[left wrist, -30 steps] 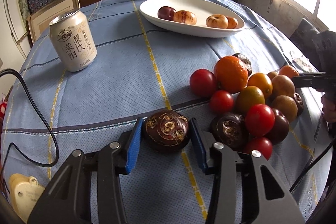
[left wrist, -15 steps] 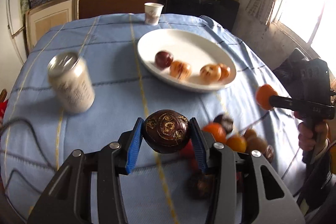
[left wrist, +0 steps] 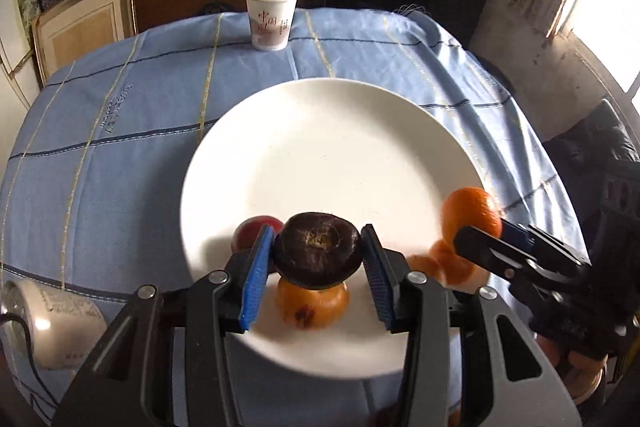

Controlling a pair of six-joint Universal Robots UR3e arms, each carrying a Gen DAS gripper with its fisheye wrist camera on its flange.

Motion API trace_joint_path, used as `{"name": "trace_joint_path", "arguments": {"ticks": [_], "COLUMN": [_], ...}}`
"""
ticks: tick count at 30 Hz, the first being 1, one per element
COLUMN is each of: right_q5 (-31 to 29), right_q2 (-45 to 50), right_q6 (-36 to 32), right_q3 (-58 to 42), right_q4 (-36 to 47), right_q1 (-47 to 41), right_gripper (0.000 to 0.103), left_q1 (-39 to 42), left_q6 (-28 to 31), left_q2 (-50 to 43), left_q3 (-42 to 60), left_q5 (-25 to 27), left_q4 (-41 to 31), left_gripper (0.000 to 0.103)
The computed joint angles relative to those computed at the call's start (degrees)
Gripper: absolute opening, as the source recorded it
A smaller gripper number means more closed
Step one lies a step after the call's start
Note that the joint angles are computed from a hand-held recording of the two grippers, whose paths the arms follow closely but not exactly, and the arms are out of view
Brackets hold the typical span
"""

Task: Organize fruits
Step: 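Carry the mangosteen and orange onto the white plate and release both, then grasp another brown mangosteen from the pile with the right tool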

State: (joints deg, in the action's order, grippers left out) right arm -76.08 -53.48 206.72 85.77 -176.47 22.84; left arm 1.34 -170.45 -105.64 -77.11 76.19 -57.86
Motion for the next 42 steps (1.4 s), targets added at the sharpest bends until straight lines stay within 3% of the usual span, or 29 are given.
{"name": "trace_joint_path", "arguments": {"ticks": [4, 6, 7, 10, 13, 18, 22, 26, 32, 34, 37, 39, 42], "right_q5": [1.9, 3.2, 3.0, 0.8, -2.3, -7.3, -6.7, -7.7, -11.7, -13.9, -24.7, -30.6, -30.8], "right_q2": [1.5, 0.5, -0.4, -4.7, -9.2, -14.6, -17.5, -19.5, -23.0, -25.7, -26.3, -24.4, -23.5], "right_q6": [0.5, 1.0, 1.0, -0.7, -3.0, -6.9, -4.4, -0.2, 4.9, 3.9, 2.8, 1.5, -1.8], "right_q3": [-0.3, 1.2, 2.2, 6.1, 10.1, 18.6, 28.2, 35.4, 43.4, 42.7, 35.2, 29.8, 27.7], "right_q4": [-2.6, -4.2, -5.0, -6.7, -7.4, -10.1, -15.0, -21.0, -24.5, -18.0, 0.0, 9.5, 12.1], "right_q1": [-0.7, -1.2, -1.2, -0.1, 2.2, 7.7, 10.5, 13.7, 19.1, 20.9, 27.0, 30.6, 31.7], "right_gripper": [0.051, 0.065, 0.065, 0.066, 0.069, 0.069, 0.069, 0.069, 0.069, 0.069, 0.069, 0.061, 0.053], "left_q1": [-0.6, -0.9, -0.9, 1.2, 6.4, 21.1, 37.0, 44.8, 45.1, 46.4, 50.1, 51.2, 52.6], "left_q6": [-2.5, -4.0, -5.0, -4.5, -1.4, 10.2, 23.9, 30.2, 30.8, 33.3, 38.1, 40.2, 42.2], "left_q2": [-3.1, -2.7, -1.6, 6.1, 18.3, 42.0, 59.6, 66.5, 70.8, 71.7, 74.1, 74.7, 76.2], "left_q3": [2.2, 1.6, 0.3, -8.3, -20.8, -41.5, -50.4, -51.2, -53.2, -52.3, -50.6, -50.2, -50.1], "left_q5": [-0.6, -0.1, 0.3, -1.4, -6.4, -16.7, -25.9, -27.9, -25.6, -25.9, -27.2, -27.2, -26.9], "left_q4": [0.8, 2.1, 3.3, 8.2, 10.7, 6.1, -10.4, -22.8, -22.2, -26.1, -34.5, -37.3, -39.8], "left_gripper": [0.045, 0.066, 0.081, 0.087, 0.096, 0.097, 0.097, 0.097, 0.098, 0.098, 0.098, 0.098, 0.098]}}
